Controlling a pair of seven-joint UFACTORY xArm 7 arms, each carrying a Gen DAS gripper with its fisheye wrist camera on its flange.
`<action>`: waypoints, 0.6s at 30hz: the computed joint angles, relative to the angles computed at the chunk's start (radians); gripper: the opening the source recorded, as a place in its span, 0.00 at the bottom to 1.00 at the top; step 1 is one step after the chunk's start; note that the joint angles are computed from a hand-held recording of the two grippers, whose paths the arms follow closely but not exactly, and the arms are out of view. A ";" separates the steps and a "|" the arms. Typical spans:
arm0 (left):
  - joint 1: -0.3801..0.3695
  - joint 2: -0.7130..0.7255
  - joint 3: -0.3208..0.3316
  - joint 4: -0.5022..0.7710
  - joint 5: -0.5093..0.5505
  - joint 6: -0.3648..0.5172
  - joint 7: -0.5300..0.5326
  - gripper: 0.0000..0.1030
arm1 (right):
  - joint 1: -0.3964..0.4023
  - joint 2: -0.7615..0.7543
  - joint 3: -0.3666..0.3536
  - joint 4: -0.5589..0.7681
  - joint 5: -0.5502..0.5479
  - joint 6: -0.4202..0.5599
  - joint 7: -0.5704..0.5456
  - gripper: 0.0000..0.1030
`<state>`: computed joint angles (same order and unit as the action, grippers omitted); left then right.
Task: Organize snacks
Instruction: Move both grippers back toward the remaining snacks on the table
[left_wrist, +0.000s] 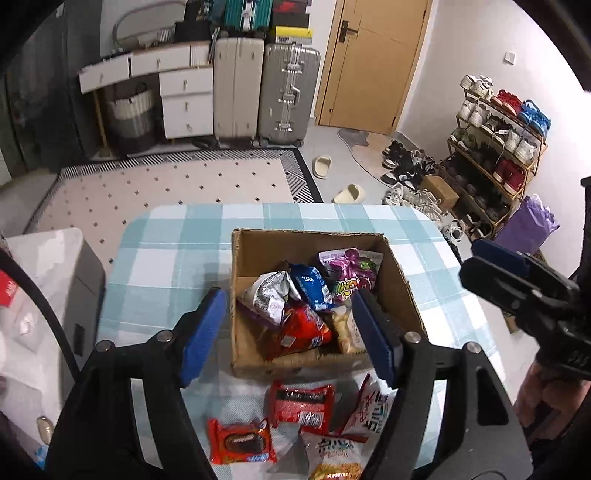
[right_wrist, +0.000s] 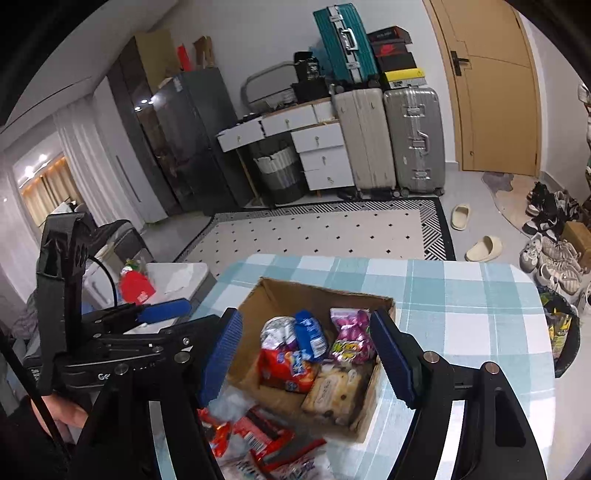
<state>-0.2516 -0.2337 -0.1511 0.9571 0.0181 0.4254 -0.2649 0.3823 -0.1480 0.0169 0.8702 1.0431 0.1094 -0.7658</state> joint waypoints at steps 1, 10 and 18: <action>0.005 -0.031 -0.011 -0.023 0.025 -0.003 -0.012 0.67 | 0.008 -0.024 0.001 -0.020 0.020 -0.012 -0.016 0.71; 0.026 -0.259 -0.077 -0.195 0.113 -0.049 -0.091 0.76 | 0.277 -0.242 -0.136 -0.224 0.258 -0.161 -0.216 0.75; -0.002 -0.451 -0.094 -0.359 0.089 -0.074 -0.132 0.80 | 0.707 -0.440 -0.384 -0.433 0.147 -0.465 -0.149 0.85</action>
